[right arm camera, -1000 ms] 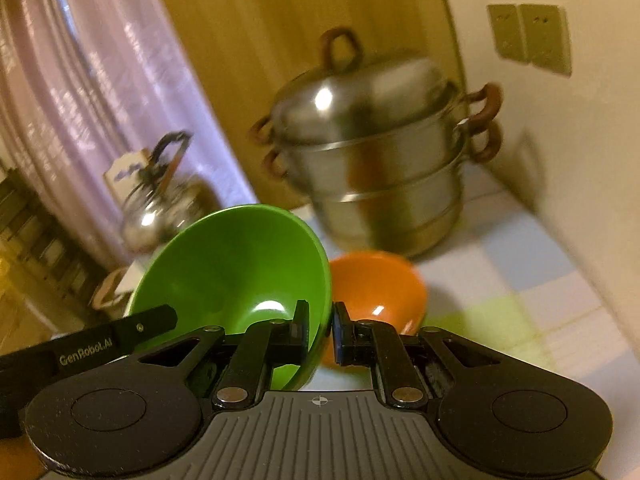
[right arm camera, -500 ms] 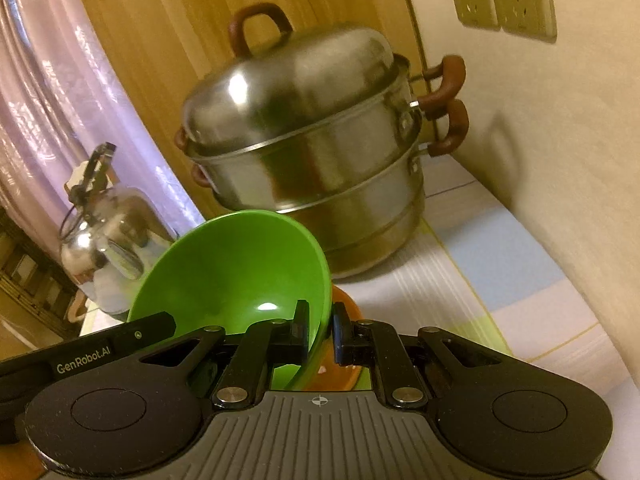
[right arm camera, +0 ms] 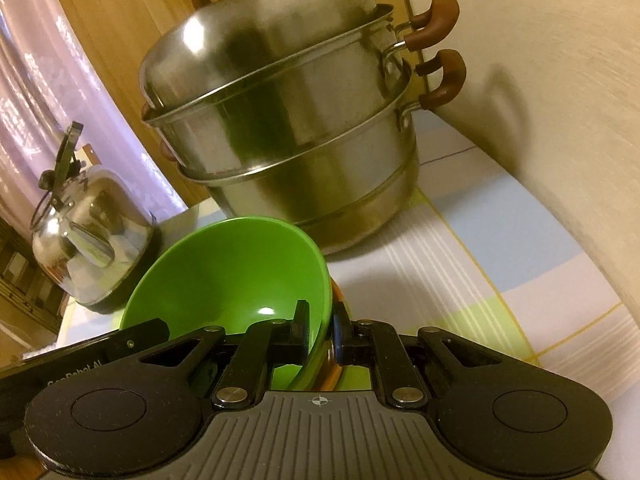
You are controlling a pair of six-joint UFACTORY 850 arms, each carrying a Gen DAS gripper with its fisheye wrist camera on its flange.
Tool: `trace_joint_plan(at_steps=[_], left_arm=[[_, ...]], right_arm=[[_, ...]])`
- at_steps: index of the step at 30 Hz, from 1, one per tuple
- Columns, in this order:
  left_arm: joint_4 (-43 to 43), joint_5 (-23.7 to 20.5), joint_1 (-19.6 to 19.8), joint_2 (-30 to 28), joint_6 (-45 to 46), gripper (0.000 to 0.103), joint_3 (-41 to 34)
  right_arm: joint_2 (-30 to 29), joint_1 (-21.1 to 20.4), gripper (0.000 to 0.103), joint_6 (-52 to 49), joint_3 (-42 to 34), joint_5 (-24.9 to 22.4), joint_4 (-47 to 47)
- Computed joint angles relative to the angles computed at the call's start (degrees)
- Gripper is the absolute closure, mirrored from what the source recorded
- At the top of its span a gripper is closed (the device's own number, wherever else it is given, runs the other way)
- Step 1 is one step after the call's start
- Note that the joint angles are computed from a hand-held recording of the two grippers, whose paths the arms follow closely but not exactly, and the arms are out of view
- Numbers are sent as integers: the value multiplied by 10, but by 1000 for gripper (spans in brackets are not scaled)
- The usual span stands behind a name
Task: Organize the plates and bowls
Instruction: 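Carry the large green bowl with both tools onto the orange bowl stack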
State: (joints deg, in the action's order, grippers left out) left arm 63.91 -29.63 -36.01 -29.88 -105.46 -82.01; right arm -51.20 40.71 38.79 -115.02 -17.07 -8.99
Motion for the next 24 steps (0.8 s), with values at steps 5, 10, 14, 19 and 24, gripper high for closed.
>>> trace_joint_plan(at_steps=[5,10,14,19,24], left_arm=[[8,13,3,0,-15,90,7],[28,17,3,3,-36,90,15],[71,11,-1,17,-90,82,32],[90,4,-13,45,-134,79,66],[95,-5,-33,77,-169,74,106]], right_arm=[[0,1,92,14,2,0,-21],[-2,5,91,41,1,1,-55],[12,-1,46,5,30,42,3],[47,0,36,129,80,82,-111],[88,6,36,237,136,103,-220]])
